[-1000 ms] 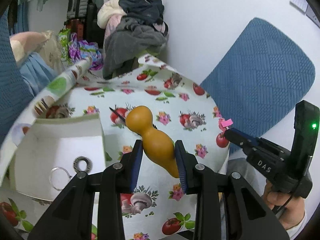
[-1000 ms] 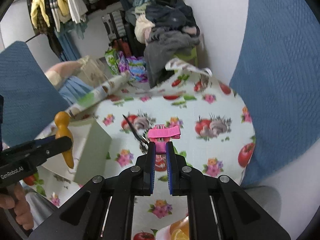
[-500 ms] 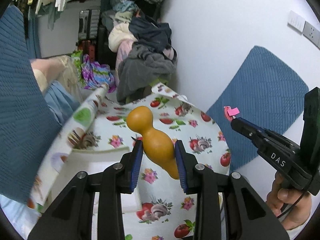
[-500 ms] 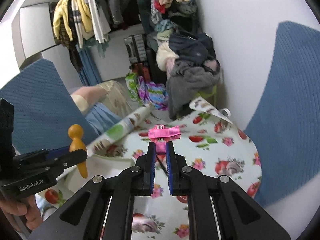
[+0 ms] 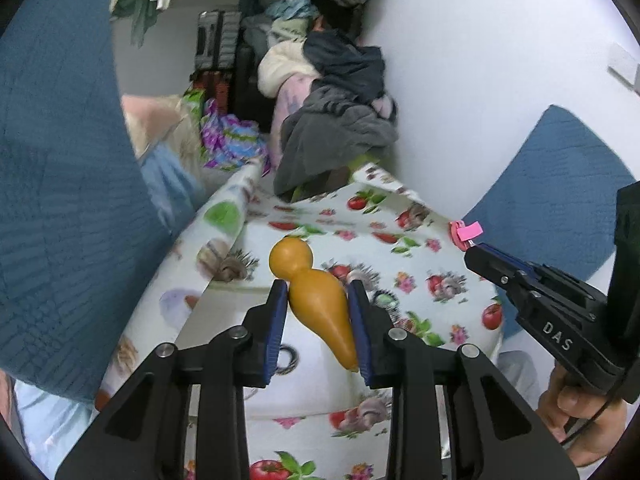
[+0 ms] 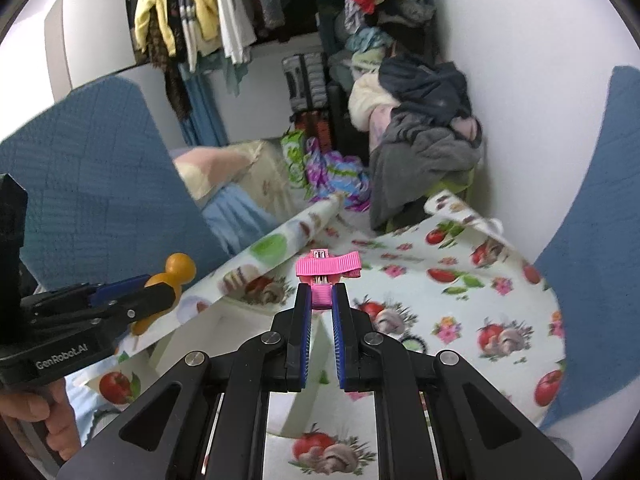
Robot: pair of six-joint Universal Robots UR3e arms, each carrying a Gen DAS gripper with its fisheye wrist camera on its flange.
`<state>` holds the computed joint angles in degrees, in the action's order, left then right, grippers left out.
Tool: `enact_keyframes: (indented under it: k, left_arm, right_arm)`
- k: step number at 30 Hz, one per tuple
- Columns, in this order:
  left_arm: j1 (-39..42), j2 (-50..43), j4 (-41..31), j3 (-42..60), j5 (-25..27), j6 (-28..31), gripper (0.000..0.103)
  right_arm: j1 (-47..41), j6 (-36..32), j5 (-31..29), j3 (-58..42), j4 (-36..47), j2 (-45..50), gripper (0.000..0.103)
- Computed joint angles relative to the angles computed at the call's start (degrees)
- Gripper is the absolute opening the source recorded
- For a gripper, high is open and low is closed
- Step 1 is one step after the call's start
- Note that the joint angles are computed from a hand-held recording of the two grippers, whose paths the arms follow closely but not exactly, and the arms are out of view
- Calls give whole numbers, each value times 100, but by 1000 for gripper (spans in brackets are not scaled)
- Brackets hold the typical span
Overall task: Organize jewelry
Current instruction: 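Carry the pendant and clip into the white box and open both tools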
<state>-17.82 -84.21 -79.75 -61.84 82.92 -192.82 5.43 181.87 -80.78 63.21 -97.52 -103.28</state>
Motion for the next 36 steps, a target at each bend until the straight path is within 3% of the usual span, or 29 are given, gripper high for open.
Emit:
enact_keyframes:
  k: [7, 19, 29, 32, 34, 36]
  left_arm:
    - [594, 689, 381, -1651, -370, 143, 32]
    - [1173, 1177, 763, -3224, -565, 434, 32]
    - [933, 957, 776, -3066, -327, 150, 32]
    - [963, 1009, 623, -2906, -393, 77, 40]
    - [845, 1010, 567, -2724, -206, -27, 51]
    - [799, 1038, 509, -2531, -168, -101, 54]
  right_arm:
    - [823, 369, -261, 985, -644, 245, 8]
    - [1201, 441, -159, 2036, -1271, 614, 9]
    - [1109, 263, -18, 1840, -1001, 681, 10]
    - [993, 185, 87, 1753, -895, 541, 13]
    - [884, 142, 195, 1670, -765, 453, 28]
    - [721, 54, 372, 1570, -621, 324, 28]
